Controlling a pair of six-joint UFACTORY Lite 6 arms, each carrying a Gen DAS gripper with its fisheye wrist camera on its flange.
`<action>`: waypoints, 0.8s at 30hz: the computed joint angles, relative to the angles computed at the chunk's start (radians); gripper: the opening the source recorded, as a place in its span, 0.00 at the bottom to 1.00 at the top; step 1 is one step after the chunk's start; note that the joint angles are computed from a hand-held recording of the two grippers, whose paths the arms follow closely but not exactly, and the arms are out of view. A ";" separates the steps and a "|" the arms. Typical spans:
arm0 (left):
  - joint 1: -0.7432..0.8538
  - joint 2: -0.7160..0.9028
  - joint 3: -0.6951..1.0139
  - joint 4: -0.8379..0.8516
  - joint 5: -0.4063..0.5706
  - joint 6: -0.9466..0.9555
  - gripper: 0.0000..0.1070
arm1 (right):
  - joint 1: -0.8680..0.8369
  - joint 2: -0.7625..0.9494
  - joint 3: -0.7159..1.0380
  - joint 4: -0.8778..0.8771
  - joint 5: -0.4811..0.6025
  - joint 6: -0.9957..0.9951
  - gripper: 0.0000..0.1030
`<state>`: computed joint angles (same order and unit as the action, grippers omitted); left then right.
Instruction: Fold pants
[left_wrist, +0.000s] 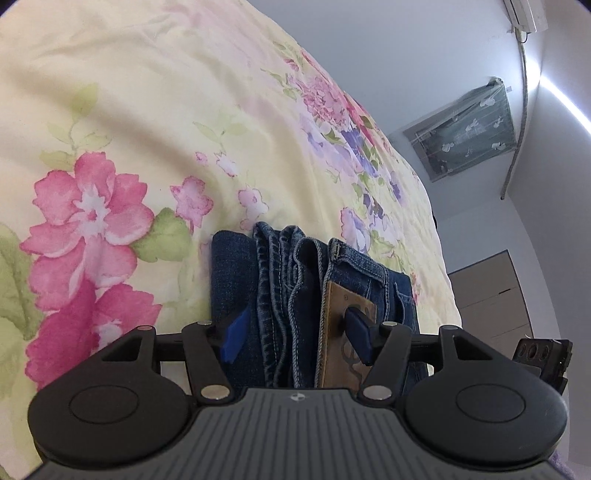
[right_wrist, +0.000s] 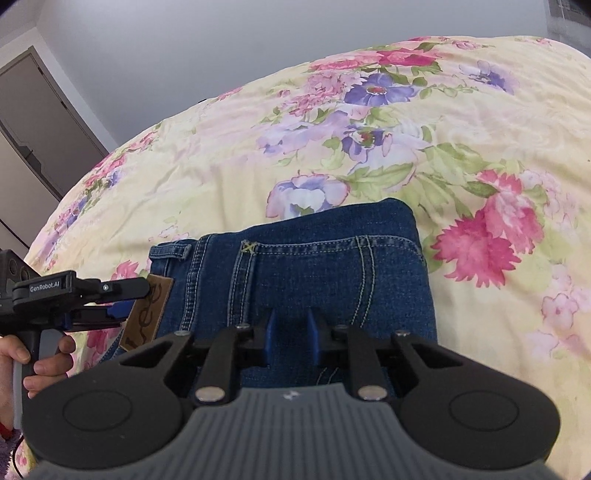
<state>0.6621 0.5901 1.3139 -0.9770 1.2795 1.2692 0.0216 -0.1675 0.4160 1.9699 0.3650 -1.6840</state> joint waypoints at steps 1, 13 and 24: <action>-0.002 0.001 0.006 0.009 0.007 -0.011 0.64 | -0.005 0.006 0.001 0.007 0.008 -0.010 0.14; -0.103 -0.171 -0.171 -0.123 -0.091 0.080 0.25 | -0.010 -0.003 -0.018 0.036 0.012 -0.014 0.12; -0.054 -0.442 -0.237 -0.063 -0.088 0.149 0.20 | 0.162 -0.104 0.061 -0.251 -0.139 0.339 0.05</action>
<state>0.6082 0.1481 1.0772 -1.0405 1.1913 1.4177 0.1839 -0.2718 0.4766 1.7188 0.2262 -1.3454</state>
